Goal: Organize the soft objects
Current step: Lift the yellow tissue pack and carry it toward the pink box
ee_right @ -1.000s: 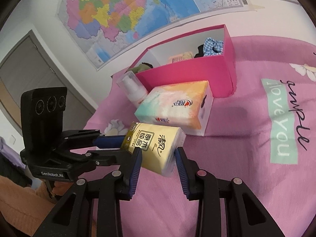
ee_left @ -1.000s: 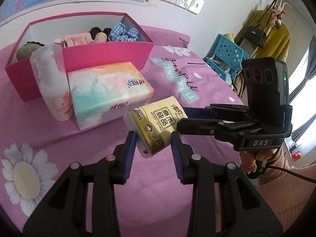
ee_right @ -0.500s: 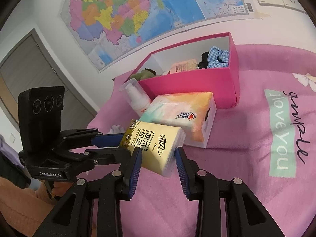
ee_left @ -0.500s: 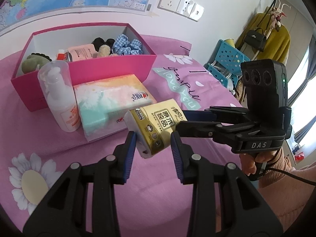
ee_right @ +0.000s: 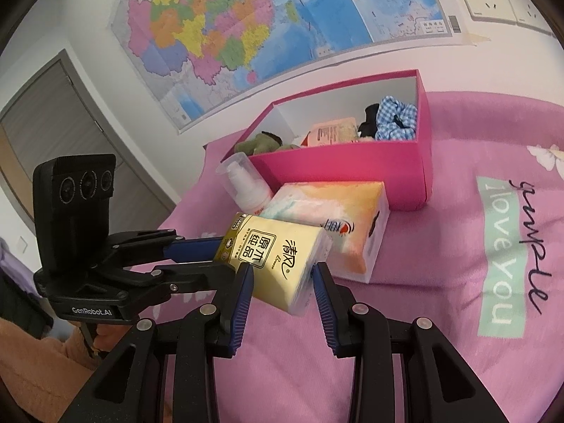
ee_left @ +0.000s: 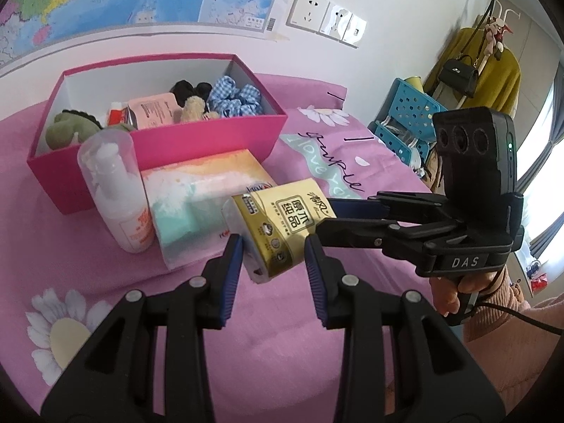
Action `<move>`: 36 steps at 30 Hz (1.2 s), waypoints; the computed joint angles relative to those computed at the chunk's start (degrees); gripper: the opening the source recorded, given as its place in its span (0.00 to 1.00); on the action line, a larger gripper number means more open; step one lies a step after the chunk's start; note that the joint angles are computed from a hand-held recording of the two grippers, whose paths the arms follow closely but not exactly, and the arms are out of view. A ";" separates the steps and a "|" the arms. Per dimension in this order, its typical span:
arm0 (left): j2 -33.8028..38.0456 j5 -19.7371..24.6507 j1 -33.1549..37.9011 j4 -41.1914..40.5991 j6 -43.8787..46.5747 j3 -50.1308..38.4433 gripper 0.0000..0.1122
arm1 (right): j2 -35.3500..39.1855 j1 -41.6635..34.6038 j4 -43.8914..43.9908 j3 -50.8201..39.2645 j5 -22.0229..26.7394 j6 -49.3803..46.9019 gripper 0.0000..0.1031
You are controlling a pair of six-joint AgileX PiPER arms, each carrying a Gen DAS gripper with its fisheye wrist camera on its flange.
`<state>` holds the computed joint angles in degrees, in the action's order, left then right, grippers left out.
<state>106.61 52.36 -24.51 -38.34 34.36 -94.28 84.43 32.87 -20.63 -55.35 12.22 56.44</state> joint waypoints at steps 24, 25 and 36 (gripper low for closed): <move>5.77 1.72 0.82 3.00 -4.15 -12.35 0.34 | 3.29 -4.30 11.65 -7.65 1.23 -17.49 0.35; 5.87 1.59 0.75 3.23 -4.26 -12.61 0.34 | 3.44 -4.54 12.30 -7.94 1.23 -18.23 0.35; 9.77 2.61 0.68 6.28 -7.04 -20.62 0.34 | 5.81 -7.39 20.63 -12.97 2.52 -29.42 0.35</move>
<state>116.39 54.96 -23.83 -32.06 27.31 -114.89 90.24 25.48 0.01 -68.33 14.73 27.02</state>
